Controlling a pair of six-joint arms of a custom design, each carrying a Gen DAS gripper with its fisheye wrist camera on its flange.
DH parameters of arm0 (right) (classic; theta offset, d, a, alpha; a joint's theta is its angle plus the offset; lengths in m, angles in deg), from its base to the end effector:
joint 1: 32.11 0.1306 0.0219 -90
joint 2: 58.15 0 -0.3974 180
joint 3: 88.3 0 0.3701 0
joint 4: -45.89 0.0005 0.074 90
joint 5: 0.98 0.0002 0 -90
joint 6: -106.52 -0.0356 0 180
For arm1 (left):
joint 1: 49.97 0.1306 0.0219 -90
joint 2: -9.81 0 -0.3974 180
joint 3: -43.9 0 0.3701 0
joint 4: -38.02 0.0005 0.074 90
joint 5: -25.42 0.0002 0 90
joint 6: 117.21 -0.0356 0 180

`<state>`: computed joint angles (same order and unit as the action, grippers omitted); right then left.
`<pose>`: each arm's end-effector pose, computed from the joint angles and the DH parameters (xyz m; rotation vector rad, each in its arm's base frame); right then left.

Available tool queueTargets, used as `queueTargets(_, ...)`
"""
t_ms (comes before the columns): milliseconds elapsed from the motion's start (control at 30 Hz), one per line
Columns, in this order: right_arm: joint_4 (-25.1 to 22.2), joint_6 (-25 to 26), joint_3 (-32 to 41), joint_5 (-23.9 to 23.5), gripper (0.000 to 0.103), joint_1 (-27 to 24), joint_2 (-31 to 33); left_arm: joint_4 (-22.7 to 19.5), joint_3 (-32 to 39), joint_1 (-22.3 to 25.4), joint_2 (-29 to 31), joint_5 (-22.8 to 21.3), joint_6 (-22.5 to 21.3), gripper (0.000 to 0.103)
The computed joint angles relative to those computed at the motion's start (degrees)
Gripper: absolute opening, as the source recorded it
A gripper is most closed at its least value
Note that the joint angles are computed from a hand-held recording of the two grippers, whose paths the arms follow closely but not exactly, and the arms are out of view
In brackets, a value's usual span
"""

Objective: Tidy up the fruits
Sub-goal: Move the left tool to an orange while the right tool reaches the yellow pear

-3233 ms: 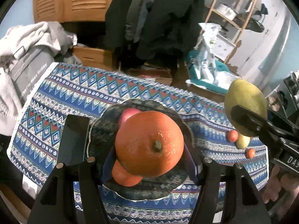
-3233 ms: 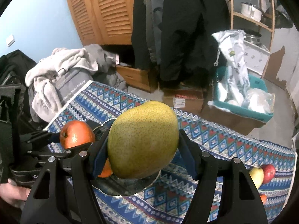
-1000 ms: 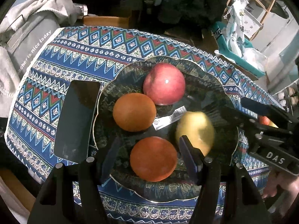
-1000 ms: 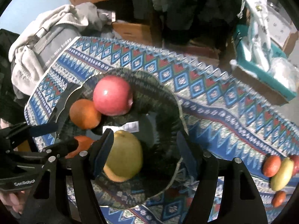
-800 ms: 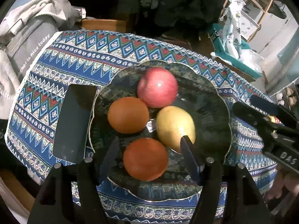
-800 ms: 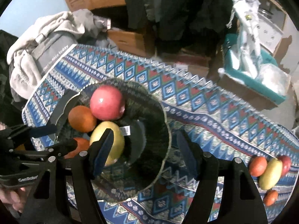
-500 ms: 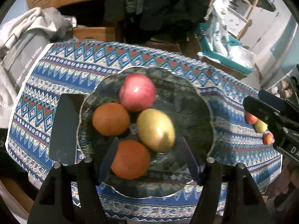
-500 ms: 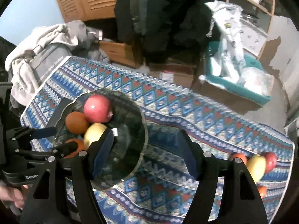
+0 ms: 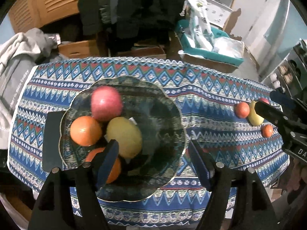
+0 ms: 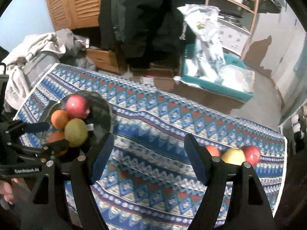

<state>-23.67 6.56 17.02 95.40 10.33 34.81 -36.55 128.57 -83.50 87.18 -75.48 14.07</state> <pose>0.3447 0.3092 0.5146 -0.6790 2.4819 0.2056 0.2902 -0.1848 0.4648 -0.2350 2.7004 -0.1255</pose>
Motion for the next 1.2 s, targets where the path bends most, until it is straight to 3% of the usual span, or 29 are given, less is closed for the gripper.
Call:
queueTargets(600, 0.4, 0.7, -8.8, -2.2, 0.076, -12.8, -7.0, -0.4, 12.0, -7.4, 11.2, -3.6, -3.2, 0.076)
queueTargets(900, 0.0, 1.1, -10.0, -4.0, 0.076, -19.2, -4.9, 0.3, 16.1, -7.7, 16.6, -2.9, -4.2, 0.076)
queueTargets(1200, 0.6, 0.8, -11.4, -7.2, 0.076, -22.0, -1.8, 2.0, 19.4, -7.7, 21.9, -2.2, -7.7, 0.076)
